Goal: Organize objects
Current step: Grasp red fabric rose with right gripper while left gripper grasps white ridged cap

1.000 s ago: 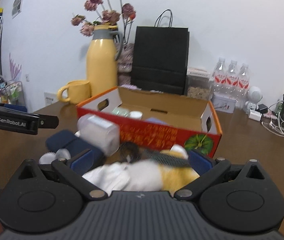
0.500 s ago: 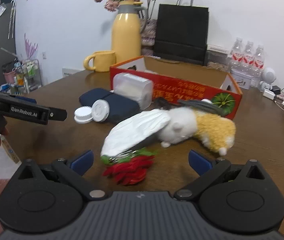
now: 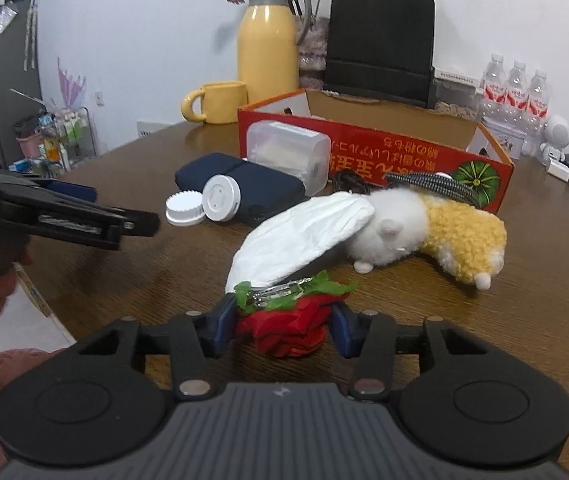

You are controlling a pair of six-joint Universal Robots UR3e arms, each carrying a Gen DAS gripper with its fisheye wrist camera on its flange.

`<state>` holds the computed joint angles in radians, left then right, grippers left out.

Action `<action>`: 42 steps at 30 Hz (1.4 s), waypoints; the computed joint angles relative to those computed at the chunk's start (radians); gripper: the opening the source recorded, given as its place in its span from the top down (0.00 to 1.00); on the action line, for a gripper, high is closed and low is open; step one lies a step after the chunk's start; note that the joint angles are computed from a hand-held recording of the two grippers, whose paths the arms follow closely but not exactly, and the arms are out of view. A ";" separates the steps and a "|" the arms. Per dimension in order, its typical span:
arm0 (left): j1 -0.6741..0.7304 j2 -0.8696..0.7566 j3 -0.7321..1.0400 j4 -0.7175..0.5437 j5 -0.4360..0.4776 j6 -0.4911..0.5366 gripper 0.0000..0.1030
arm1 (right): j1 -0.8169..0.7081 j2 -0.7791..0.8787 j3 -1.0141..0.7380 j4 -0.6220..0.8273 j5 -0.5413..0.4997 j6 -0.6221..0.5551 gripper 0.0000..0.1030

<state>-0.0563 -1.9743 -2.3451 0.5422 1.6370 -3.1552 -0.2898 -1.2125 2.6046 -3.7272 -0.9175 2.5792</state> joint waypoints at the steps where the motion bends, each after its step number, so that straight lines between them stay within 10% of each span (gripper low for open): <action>1: -0.009 -0.017 0.020 -0.006 0.013 0.002 0.06 | -0.004 -0.005 0.005 -0.003 0.004 -0.002 0.53; 12: -0.008 -0.109 0.154 -0.062 -0.010 -0.022 0.19 | -0.103 -0.031 0.065 -0.058 0.074 -0.008 0.53; 15: 0.005 -0.124 0.155 -0.023 -0.046 -0.020 0.32 | -0.118 -0.017 0.071 -0.085 0.084 -0.005 0.53; 17: 0.034 -0.127 0.120 0.038 -0.110 -0.036 0.64 | -0.126 -0.004 0.069 -0.095 0.084 0.002 0.53; 42: -0.002 -0.020 0.250 -0.045 -0.116 -0.065 0.64 | -0.124 0.088 -0.090 -0.161 0.123 0.142 0.53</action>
